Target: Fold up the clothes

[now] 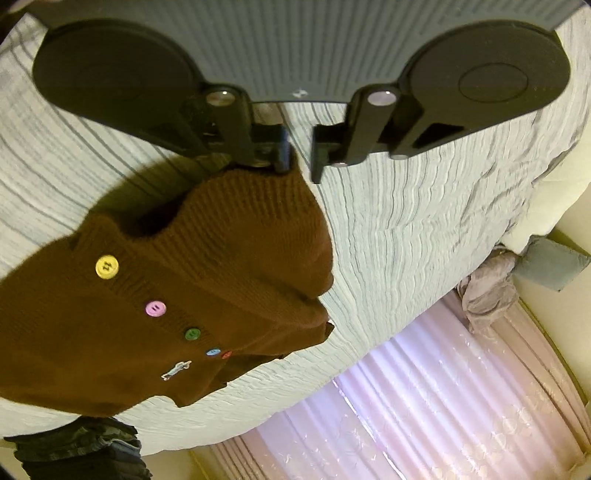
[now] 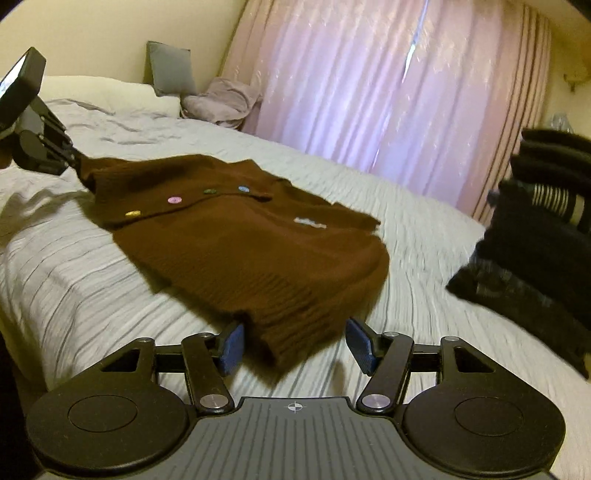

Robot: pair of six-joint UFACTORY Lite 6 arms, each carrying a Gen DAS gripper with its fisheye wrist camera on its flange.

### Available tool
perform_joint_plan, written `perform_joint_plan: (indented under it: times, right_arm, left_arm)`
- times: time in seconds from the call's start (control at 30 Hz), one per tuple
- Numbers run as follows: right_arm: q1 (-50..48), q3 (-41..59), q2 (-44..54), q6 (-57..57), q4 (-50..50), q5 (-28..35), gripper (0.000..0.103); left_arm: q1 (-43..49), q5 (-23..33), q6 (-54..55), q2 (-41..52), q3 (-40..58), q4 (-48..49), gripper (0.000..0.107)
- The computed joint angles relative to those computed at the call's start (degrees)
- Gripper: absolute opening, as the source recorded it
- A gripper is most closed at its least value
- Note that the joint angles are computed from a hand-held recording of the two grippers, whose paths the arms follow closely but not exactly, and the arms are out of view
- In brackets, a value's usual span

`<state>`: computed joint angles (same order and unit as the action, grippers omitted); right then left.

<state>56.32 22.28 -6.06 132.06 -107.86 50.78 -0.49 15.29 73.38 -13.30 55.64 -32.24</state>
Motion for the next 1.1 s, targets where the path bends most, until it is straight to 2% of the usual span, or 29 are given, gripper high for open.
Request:
perform_joint_plan:
  times: [0.03,0.07,0.17,0.23,0.3,0.4,0.43,0.47,0.53,0.57,0.6,0.73,0.83,0.9,1.0,1.1]
  right_arm:
    - [-0.10,0.81,0.80,0.15,0.07,0.59,0.061]
    - [-0.30,1.62,1.63,0.03,0.36,1.14,0.061]
    - [-1.73,2.45,0.72,2.31,0.62,1.53,0.061]
    - [-2.93,3.17,0.35,2.87,1.35,2.12,0.061]
    - [-4.10,5.02,2.19,1.32,1.94,2.28,0.061]
    - [-3.15,8.39,7.30,-5.76,3.92,3.72,0.061]
    - [-2.72,9.41,9.14,-8.06,4.42,4.27,0.061]
    - [-2.37,10.32,11.18,-9.98,4.55,4.68,0.061]
    - [-2.35,11.59,15.05,-12.17,3.32,4.95,0.059]
    - [-2.61,11.80,16.15,-12.99,2.90,4.85,0.049]
    - [-3.29,11.80,16.06,-13.74,2.68,4.49,0.009]
    - [-6.11,9.13,6.72,-16.55,2.39,3.18,0.009]
    - [-7.58,8.15,-1.86,-21.13,3.89,3.02,0.009]
    - [-7.40,7.62,-7.14,-23.76,5.87,3.91,0.008]
    - [-4.51,3.85,-12.59,-23.69,10.97,5.90,0.008]
    - [-2.04,-1.80,-15.30,-20.00,16.22,4.56,0.008]
  left_arm:
    - [0.30,-0.72,3.79,-0.46,-1.36,-3.57,0.027]
    - [0.92,-0.93,7.85,-0.66,-2.52,-8.16,0.032]
    - [3.24,0.35,18.03,-0.28,-4.24,-21.53,0.031]
    - [4.87,2.48,21.10,0.80,-3.47,-27.93,0.031]
    - [5.40,3.57,20.61,2.26,-1.90,-30.23,0.031]
    - [3.91,2.15,17.76,4.89,0.35,-28.01,0.030]
    - [3.28,1.31,17.34,5.46,0.60,-26.90,0.021]
    - [2.69,0.51,16.82,6.01,0.86,-25.69,0.004]
    - [2.09,-0.28,15.15,6.59,1.54,-22.75,0.002]
    - [2.24,-0.56,15.76,6.02,1.96,-21.90,0.002]
    - [2.41,-0.80,16.49,5.47,2.44,-21.14,0.002]
    - [7.18,2.08,25.69,2.75,9.87,-22.66,0.002]
    - [12.02,8.38,29.06,1.23,17.33,-22.23,0.002]
    - [16.08,15.46,32.78,-2.59,18.89,-21.50,0.002]
    - [23.17,26.63,38.65,-11.20,13.50,-22.51,0.002]
    - [31.83,36.78,45.19,-22.25,1.64,-22.96,0.002]
